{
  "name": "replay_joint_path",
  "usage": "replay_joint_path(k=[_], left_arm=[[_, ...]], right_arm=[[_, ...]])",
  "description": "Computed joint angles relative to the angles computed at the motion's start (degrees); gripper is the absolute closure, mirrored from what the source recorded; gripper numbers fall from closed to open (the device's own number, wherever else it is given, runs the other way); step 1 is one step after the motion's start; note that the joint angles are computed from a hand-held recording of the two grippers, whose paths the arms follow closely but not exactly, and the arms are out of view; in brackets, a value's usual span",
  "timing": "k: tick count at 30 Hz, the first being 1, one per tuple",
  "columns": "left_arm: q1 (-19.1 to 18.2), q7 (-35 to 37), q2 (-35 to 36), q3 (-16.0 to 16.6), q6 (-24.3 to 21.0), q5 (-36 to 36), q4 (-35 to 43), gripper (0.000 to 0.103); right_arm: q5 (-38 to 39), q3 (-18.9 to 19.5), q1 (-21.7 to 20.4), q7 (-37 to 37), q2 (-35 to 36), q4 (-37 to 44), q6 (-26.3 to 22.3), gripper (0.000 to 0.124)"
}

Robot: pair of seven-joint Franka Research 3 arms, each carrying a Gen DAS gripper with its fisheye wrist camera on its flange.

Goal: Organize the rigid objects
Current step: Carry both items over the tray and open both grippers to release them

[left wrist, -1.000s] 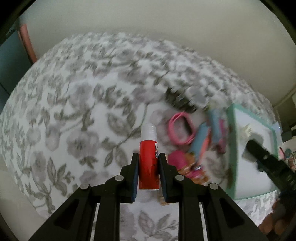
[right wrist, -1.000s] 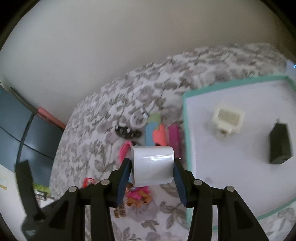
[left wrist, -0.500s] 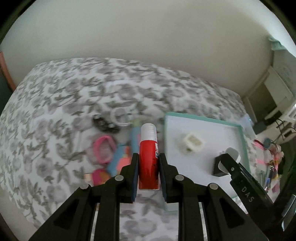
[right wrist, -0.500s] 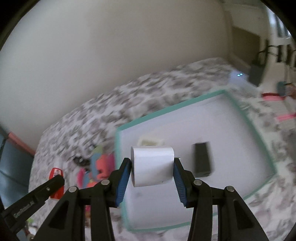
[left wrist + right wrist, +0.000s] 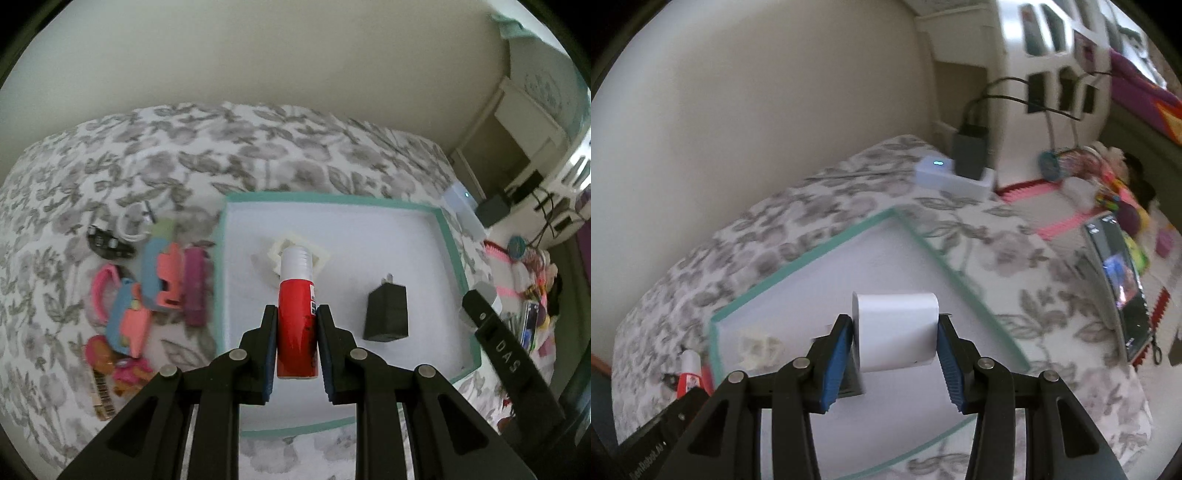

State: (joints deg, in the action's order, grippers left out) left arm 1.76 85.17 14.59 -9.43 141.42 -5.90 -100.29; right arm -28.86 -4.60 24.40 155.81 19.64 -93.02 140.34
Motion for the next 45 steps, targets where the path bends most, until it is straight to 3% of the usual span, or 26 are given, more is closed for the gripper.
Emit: replay_joint_path(k=[25, 45], left_arm=[[-0.77, -0.56, 5.66, -0.28, -4.51, 3.42, 2.44, 0.082], [-1.04, -1.44, 6.69, -0.4, -5.08, 4.9, 3.01, 0.081]], right_arm=[[6.21, 0.3, -1.47, -4.12, 3.05, 0.7, -6.28, 0.075], [6.91, -0.14, -0.97, -5.63, 4.09, 1.59, -7.52, 0.075]])
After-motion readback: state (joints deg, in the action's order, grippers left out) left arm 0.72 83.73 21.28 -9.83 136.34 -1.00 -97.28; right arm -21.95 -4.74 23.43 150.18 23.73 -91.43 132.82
